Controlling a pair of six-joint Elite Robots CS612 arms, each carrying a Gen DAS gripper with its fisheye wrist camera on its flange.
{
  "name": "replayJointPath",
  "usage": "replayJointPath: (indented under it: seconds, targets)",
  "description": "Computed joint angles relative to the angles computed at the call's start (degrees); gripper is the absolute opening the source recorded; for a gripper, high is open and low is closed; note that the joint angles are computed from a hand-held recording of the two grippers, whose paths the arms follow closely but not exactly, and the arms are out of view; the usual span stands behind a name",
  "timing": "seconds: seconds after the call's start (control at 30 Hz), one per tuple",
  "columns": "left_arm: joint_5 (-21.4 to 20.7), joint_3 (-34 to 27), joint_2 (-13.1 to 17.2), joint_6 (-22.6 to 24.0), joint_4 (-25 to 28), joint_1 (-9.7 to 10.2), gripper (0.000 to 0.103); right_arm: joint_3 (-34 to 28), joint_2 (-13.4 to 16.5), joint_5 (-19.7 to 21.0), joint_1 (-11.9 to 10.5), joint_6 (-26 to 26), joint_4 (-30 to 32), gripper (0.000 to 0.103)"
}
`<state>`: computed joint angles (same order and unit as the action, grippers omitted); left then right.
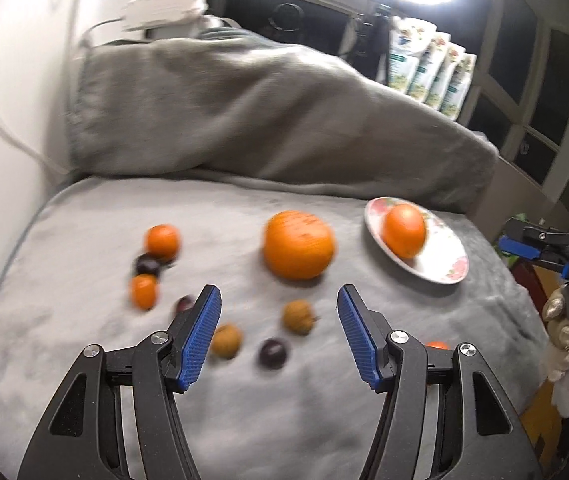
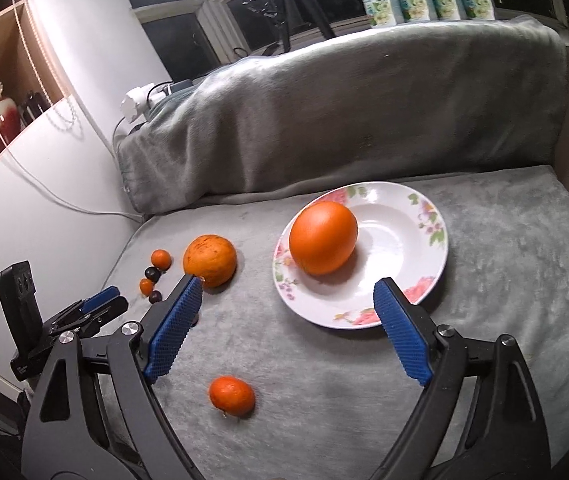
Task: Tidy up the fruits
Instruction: 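Move the right tool to the second orange and close around it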
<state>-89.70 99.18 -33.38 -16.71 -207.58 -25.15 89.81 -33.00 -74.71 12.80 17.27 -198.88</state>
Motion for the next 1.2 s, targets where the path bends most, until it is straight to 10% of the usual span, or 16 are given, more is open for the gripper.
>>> replayJointPath:
  seconds: [1.2]
  targets:
    - [-0.5, 0.4, 1.6, -5.0, -0.7, 3.16, 0.061, -12.9, 4.3, 2.1, 4.0, -8.3, 15.5, 0.09]
